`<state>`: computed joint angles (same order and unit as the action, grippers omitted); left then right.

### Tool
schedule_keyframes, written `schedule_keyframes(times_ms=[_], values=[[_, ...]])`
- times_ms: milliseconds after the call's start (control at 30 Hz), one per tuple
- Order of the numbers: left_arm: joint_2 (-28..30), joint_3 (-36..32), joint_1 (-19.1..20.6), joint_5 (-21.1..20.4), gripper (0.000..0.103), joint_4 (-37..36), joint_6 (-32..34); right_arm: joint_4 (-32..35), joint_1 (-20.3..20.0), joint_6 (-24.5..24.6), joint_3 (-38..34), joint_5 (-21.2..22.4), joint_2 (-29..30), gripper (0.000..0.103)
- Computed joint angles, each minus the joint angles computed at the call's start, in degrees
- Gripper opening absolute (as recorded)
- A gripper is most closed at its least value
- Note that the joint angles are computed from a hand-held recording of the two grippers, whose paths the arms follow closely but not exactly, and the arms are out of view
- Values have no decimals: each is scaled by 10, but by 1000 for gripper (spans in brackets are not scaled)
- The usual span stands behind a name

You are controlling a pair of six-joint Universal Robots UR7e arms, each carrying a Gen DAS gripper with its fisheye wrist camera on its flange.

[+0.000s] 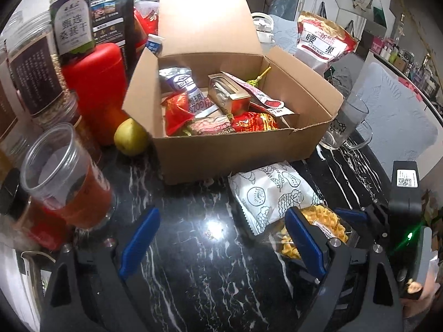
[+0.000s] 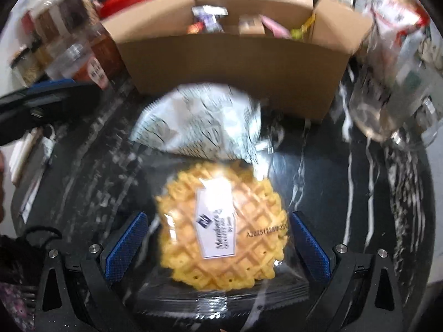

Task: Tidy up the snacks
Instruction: 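Grasp the waffle packet with the right gripper while the left gripper grasps the white printed bag, then lift the waffle packet with the right gripper while the left gripper lifts the white bag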

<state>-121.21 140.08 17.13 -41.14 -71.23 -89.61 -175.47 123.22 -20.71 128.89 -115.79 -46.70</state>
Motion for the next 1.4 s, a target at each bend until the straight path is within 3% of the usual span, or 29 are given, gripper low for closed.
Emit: schedule_keyframes(times_ms=[100,200,367,500,700,767,867,1067,1200,1400], values=[[10,-1,7,2,93,-14,8,-17,-1,-4,4,-9,5,103],[13,-1,8,2,93,-23,11,-47,-5,-2,24,4,-5,87],[20,4,13,5,93,-62,36,-64,-14,12,60,10,-37,81],[45,10,33,4,93,-124,79,-86,-29,38,87,1,-64,80],[103,23,92,-2,93,-285,166,-119,-46,65,112,-20,-106,80],[122,21,102,8,93,-299,149,-133,-48,64,118,-30,-116,80],[150,22,123,7,93,-364,177,-141,-58,57,124,-17,-129,80],[218,-1,152,30,93,-348,167,-145,-62,56,124,-13,-137,81],[225,0,169,31,93,-338,141,-140,-67,60,123,0,-138,81],[211,22,203,6,93,-418,170,-134,-75,64,121,10,-140,81]])
